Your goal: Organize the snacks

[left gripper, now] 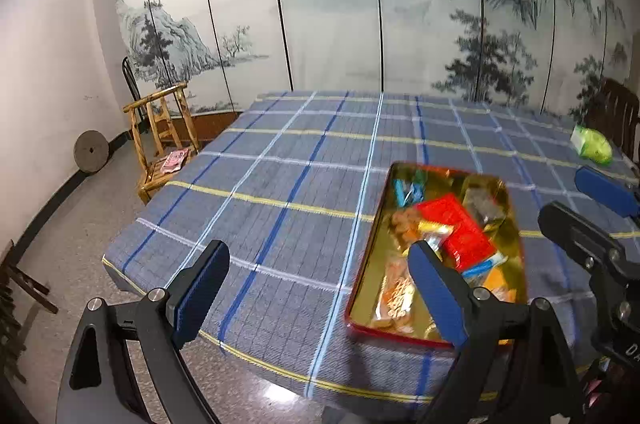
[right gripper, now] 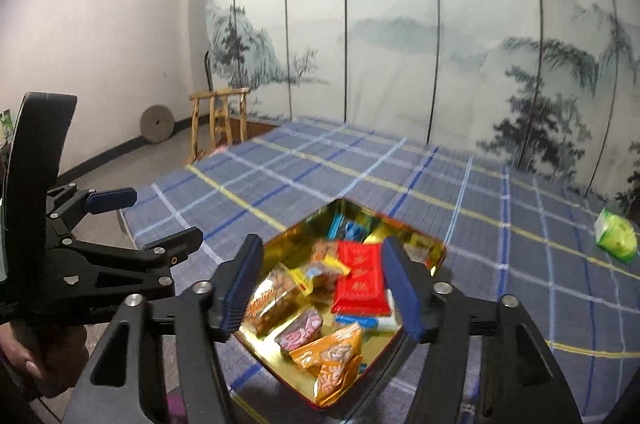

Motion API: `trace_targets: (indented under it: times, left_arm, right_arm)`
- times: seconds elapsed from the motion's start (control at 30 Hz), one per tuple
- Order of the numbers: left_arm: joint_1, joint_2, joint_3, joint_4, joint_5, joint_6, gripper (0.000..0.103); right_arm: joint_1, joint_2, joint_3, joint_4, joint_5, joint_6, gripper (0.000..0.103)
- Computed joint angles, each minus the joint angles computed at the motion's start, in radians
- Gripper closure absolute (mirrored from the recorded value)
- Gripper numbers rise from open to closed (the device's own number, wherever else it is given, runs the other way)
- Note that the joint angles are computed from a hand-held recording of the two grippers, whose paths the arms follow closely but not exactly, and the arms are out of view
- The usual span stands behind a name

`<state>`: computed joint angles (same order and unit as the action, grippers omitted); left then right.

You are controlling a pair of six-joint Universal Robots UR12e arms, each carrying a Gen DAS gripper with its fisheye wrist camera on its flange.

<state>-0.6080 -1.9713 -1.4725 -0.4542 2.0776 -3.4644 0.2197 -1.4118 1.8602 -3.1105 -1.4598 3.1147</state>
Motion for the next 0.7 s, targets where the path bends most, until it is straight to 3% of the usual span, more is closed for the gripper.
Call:
trace_targets:
  times: [0.23,0.3,0.4,0.53,0.7]
  left_arm:
    - [-0.026,0.007,-0.011,0.128,0.064,0.017,0.001]
    - [-0.038,0.009,-0.014,0.170,0.102,0.016,0.001]
    - [-0.058,0.013,-0.030,0.301,0.165,0.046,0.000]
    - [-0.071,0.025,-0.040,0.433,0.194,0.087,0.000]
    - [-0.083,0.028,-0.036,0.508,0.228,0.058,0.000]
  right_arm:
    - [-0.009,-0.028,0.039,-0.072,-0.028,0.037,0.027]
    - [-0.011,-0.035,0.048,-0.078,-0.033,0.042,0.025]
    - [-0.016,-0.047,0.059,-0.090,-0.029,0.048,0.024]
    - [-0.023,-0.065,0.075,-0.125,-0.027,0.062,0.023]
    - [-0.029,-0.084,0.088,-0.155,-0.027,0.065,0.021]
